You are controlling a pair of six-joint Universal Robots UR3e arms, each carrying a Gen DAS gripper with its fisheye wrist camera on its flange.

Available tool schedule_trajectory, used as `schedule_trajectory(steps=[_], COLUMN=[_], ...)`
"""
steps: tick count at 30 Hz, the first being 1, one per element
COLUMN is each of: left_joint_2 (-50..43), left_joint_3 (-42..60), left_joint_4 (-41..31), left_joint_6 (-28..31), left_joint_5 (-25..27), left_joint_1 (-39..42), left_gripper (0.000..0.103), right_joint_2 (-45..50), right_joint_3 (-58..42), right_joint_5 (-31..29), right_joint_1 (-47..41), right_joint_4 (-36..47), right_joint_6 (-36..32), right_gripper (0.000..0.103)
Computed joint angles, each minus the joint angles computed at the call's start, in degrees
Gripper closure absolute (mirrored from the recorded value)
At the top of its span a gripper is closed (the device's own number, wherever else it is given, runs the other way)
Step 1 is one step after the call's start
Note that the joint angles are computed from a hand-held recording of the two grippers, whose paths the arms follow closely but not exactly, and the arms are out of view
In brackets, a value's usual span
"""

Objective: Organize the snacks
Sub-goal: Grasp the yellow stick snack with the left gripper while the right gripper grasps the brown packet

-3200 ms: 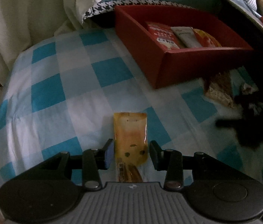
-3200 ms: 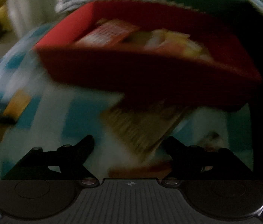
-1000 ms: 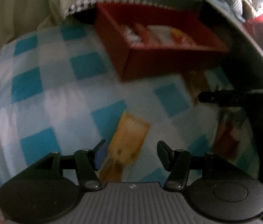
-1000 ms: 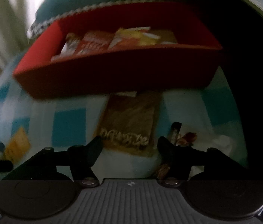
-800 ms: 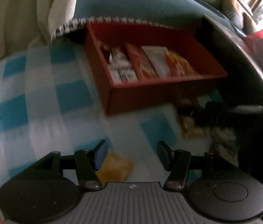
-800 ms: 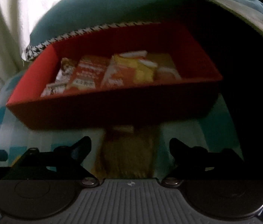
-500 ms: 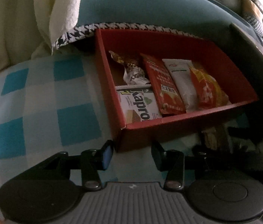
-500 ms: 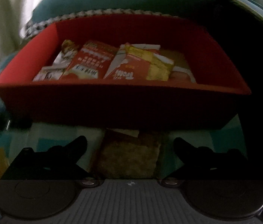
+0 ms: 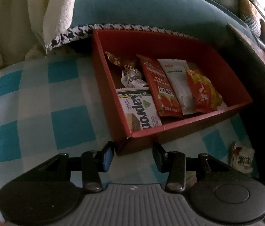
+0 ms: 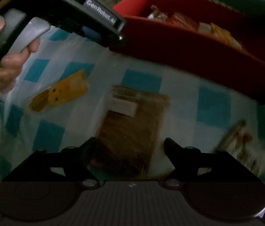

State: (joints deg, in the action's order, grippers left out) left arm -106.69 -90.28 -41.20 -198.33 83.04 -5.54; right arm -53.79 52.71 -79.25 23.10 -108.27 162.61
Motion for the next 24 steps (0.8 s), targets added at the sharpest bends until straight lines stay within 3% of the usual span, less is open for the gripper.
schedule_trajectory(steps=[2, 5, 8, 11, 15, 24], left_joint_2=[1.13, 5.06, 11.74, 18.33, 22.51, 20.22], left_joint_3=[-1.64, -4.19, -10.85, -17.19, -22.47, -25.15], left_joint_4=[1.37, -1.47, -3.15, -5.01, -3.43, 2.31], left_joint_6=[1.85, 5.93, 8.10, 10.78, 13.64, 17.02], left_joint_5=[0.03, 1.26, 1.18, 0.16, 0.55, 2.76], left_joint_1=[-0.18, -0.45, 0.44, 1.61, 1.15, -3.05], left_gripper=[0.064, 0.055, 0.053, 0.051, 0.050, 0.050], right_joint_2=[-1.12, -0.79, 0.52, 5.31, 10.79, 5.21], right_joint_3=[2.39, 2.92, 1.49, -5.81, -13.04, 2.34], right_joint_5=[-0.84, -4.46, -3.32, -4.04, -10.27, -10.76], right_joint_1=[-0.54, -0.08, 0.30, 2.04, 6.07, 6.68], right_joint_4=[-2.90, -6.25, -6.74, -2.66, -0.41, -15.45], right_joint_6=[3.21, 6.81, 8.45, 8.19, 10.10, 12.86], right_gripper=[0.019, 0.012, 0.006, 0.002, 0.000, 0.000])
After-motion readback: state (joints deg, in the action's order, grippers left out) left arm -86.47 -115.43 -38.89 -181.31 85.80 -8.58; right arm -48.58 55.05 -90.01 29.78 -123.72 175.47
